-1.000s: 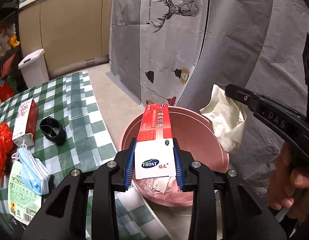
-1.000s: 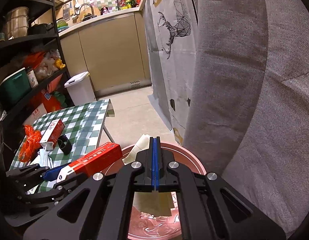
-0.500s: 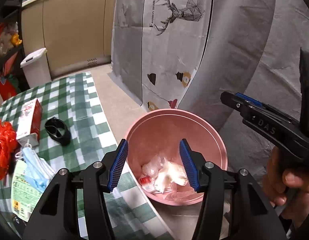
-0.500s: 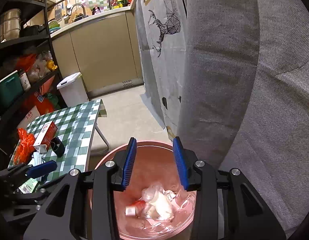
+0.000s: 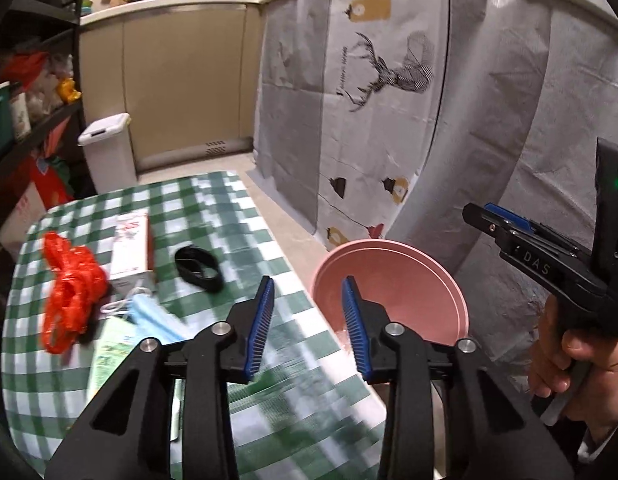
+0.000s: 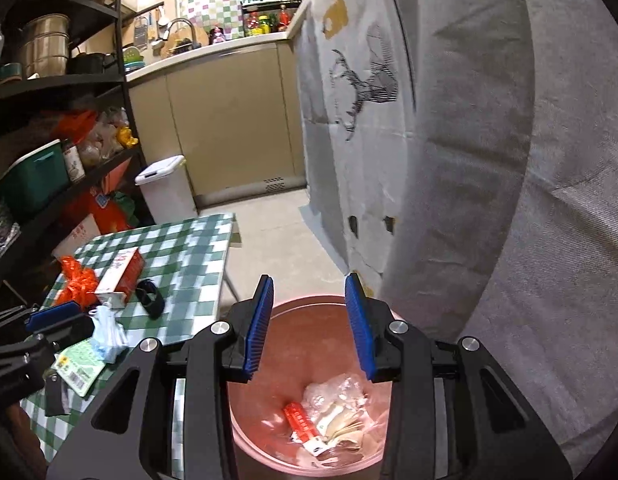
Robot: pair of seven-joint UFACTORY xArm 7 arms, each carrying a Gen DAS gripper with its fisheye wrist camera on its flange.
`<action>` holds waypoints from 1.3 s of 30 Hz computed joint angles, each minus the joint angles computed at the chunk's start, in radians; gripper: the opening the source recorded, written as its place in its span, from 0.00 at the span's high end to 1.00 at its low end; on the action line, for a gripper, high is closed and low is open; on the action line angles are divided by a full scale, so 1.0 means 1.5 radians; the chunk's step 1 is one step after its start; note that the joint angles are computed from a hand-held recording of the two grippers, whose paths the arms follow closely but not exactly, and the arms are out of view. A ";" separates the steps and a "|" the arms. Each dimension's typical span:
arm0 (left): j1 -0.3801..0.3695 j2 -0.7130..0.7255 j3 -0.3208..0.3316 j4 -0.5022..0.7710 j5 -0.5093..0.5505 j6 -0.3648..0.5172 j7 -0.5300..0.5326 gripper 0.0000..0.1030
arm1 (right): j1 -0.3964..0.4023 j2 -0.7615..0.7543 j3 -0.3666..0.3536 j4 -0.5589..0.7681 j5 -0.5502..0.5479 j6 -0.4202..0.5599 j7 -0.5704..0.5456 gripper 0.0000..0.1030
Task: Collect trash
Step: 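Move both open grippers back toward the red bag and blue mask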
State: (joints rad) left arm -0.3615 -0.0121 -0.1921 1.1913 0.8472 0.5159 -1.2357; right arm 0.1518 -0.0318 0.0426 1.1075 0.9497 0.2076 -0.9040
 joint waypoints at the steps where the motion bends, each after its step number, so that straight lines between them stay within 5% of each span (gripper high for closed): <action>1: 0.002 -0.017 0.002 -0.015 0.002 -0.001 -0.003 0.67 | 0.003 -0.006 0.003 -0.004 0.006 -0.006 -0.004 0.63; 8: 0.057 -0.139 -0.018 -0.128 0.005 0.003 -0.016 0.71 | 0.057 -0.042 0.003 -0.030 0.083 -0.057 -0.070 0.74; 20: 0.171 -0.321 -0.031 -0.289 -0.071 -0.007 0.027 0.76 | 0.122 -0.059 0.003 -0.039 0.095 -0.017 -0.072 0.95; 31: 0.278 -0.364 -0.083 -0.330 -0.126 -0.005 0.067 0.76 | 0.147 -0.023 0.047 -0.026 0.081 0.014 -0.068 0.93; 39: 0.307 -0.348 -0.093 -0.334 -0.128 -0.007 0.065 0.76 | 0.146 0.027 0.080 0.001 0.047 0.031 -0.065 0.90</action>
State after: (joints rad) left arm 0.0989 -0.5348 -0.3315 0.6898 0.6544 0.5055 -1.1385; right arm 0.3704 0.0092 0.1624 1.1092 1.0199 0.2536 -1.0019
